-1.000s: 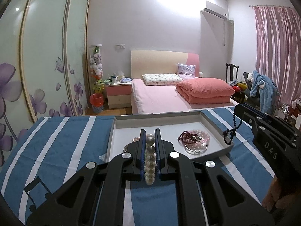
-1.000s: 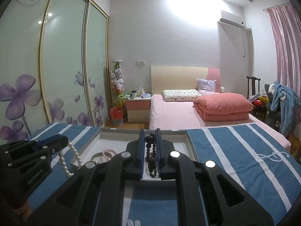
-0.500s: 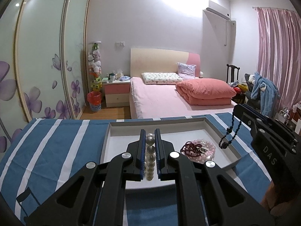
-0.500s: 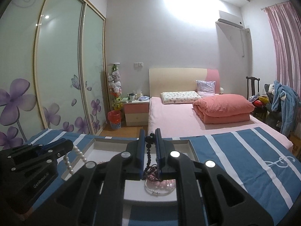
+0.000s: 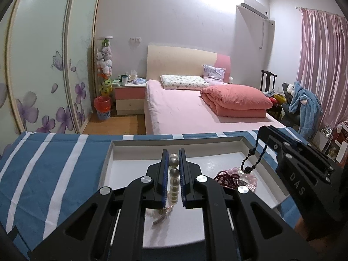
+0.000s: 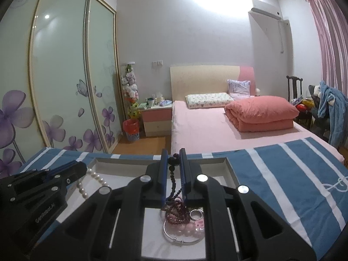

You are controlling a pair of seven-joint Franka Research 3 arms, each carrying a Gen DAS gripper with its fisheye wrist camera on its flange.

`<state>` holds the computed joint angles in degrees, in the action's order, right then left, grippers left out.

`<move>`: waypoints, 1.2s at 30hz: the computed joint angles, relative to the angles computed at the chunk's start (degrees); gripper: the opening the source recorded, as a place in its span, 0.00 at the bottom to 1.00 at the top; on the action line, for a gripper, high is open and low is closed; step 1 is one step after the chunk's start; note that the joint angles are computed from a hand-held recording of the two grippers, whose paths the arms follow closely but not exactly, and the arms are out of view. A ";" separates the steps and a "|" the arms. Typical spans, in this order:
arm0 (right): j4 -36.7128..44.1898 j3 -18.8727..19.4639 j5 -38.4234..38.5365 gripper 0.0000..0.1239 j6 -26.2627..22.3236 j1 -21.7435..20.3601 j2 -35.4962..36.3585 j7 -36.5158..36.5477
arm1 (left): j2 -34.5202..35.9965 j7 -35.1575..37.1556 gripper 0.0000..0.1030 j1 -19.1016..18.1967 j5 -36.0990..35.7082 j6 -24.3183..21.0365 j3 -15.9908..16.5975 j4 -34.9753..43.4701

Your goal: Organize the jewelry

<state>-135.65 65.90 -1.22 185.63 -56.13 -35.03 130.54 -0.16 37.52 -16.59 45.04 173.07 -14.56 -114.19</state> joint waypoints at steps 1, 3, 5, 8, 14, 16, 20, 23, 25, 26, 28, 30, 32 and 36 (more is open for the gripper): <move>0.35 0.42 -0.15 0.09 -0.16 -0.45 0.67 -0.06 | 0.37 0.43 0.10 -0.05 -0.43 -0.01 -0.04 0.22; 0.86 1.07 -0.39 0.09 -0.43 -1.11 1.85 -0.03 | 1.29 1.10 0.10 -0.36 -1.33 -0.31 -0.10 1.07; 1.35 1.15 -0.79 0.10 -0.66 -1.07 3.91 -0.27 | 1.94 2.74 0.10 -0.70 -3.51 -0.65 -0.09 1.57; 1.28 -0.40 -1.16 0.21 -1.42 0.68 5.67 -0.19 | 1.64 6.81 0.10 -0.84 -9.17 -0.58 -0.06 0.81; -2.71 -8.95 -0.44 0.31 -2.35 9.18 2.23 1.31 | -3.15 5.75 0.33 0.75 -10.36 0.32 0.42 -3.12; -4.16 -12.43 -0.27 0.33 -2.89 13.00 1.27 1.50 | -5.34 4.16 0.38 1.87 -9.66 0.83 0.00 -4.80; -6.91 -18.35 -0.52 0.40 -4.89 20.41 -1.45 1.80 | -10.59 6.13 0.41 2.32 -12.82 1.43 -0.05 -9.53; -9.49 -23.04 -0.90 0.45 -7.63 27.59 -4.70 1.85 | -14.40 5.88 0.47 3.84 -13.49 1.24 -1.41 -12.71; -10.90 -24.64 -1.48 0.49 -9.29 30.81 -7.11 2.46 | -17.72 6.20 0.49 4.22 -14.22 1.23 -1.68 -15.91; -11.53 -25.40 -1.86 0.52 -10.09 32.20 -8.14 2.69 | -19.25 6.63 0.53 4.07 -14.89 1.30 -1.57 -17.40; -13.12 -26.99 -2.53 0.57 -12.04 35.87 -10.75 3.06 | -22.74 6.84 0.59 4.39 -15.76 1.71 -1.94 -20.70; -14.01 -27.61 -3.41 0.65 -13.61 38.30 -12.69 3.63 | -25.47 8.17 0.68 2.82 -17.68 1.86 -0.78 -23.51; -15.18 -27.92 -4.33 0.71 -15.14 40.45 -15.18 4.38 | -27.51 9.70 0.75 0.85 -20.16 1.67 0.71 -25.58; -16.49 -27.41 -5.61 0.80 -17.40 43.03 -18.87 6.99 | -31.19 9.99 0.91 1.48 -22.71 2.27 -0.05 -28.57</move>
<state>-152.14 38.49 -6.82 168.23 -13.10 -53.90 137.53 -31.35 47.50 -15.11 22.33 175.34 -14.62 -142.76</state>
